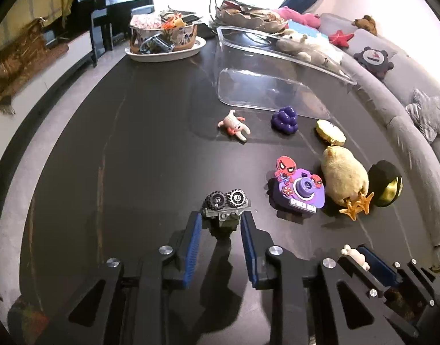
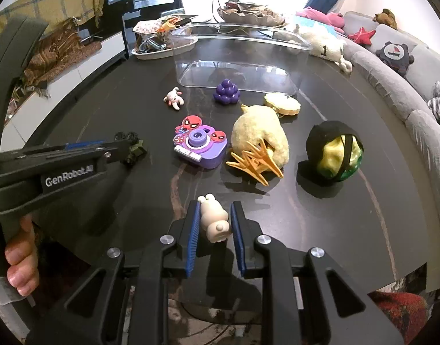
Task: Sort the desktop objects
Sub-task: 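Close the left gripper on the black wheeled toy while the right gripper holds the figurine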
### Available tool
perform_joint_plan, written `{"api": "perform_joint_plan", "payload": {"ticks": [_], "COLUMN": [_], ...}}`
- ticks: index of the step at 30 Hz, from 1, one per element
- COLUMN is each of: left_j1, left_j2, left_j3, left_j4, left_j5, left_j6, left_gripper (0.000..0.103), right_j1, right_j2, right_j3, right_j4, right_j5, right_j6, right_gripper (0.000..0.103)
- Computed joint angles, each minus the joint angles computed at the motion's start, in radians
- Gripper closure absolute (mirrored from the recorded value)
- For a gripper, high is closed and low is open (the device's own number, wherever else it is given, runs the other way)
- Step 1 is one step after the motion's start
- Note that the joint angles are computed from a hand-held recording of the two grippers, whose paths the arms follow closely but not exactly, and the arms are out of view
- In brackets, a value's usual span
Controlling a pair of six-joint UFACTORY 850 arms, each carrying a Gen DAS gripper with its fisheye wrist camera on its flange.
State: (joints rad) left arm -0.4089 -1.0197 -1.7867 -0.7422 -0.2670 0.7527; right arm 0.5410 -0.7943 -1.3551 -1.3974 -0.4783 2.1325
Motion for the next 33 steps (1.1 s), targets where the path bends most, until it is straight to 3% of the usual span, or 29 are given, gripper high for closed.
{"api": "perform_joint_plan", "payload": {"ticks": [6, 8, 9, 10, 18, 26, 27, 28, 33], "left_j1": [-0.001, 0.000, 0.000, -0.002, -0.023, -0.043, -0.043, -0.040, -0.027], "left_j2": [-0.017, -0.011, -0.009, -0.010, -0.090, -0.100, -0.098, -0.097, -0.091], "left_j3": [-0.025, -0.019, -0.017, -0.017, -0.133, -0.125, -0.123, -0.124, -0.127], "left_j4": [-0.028, -0.095, -0.121, -0.120, 0.293, 0.568, 0.573, 0.536, 0.425], "left_j5": [-0.040, -0.048, -0.045, -0.035, -0.024, 0.044, 0.044, 0.035, -0.004], "left_j6": [0.042, 0.120, 0.153, 0.154, -0.289, -0.565, -0.572, -0.541, -0.447], "left_gripper": [0.075, 0.060, 0.048, 0.045, 0.045, 0.050, 0.062, 0.067, 0.067], "right_j1": [-0.004, -0.005, -0.007, -0.009, -0.025, -0.029, -0.029, -0.029, -0.028], "right_j2": [0.010, 0.014, 0.016, 0.018, 0.023, 0.017, 0.016, 0.016, 0.013], "right_j3": [0.021, 0.029, 0.033, 0.038, 0.056, 0.055, 0.054, 0.053, 0.050], "right_j4": [-0.042, -0.057, -0.069, -0.085, -0.144, -0.141, -0.138, -0.135, -0.122], "right_j5": [0.025, 0.030, 0.034, 0.039, 0.073, 0.087, 0.087, 0.087, 0.089], "right_j6": [0.051, 0.068, 0.081, 0.099, 0.167, 0.166, 0.163, 0.161, 0.149], "right_gripper": [0.084, 0.084, 0.084, 0.084, 0.084, 0.083, 0.083, 0.083, 0.083]}}
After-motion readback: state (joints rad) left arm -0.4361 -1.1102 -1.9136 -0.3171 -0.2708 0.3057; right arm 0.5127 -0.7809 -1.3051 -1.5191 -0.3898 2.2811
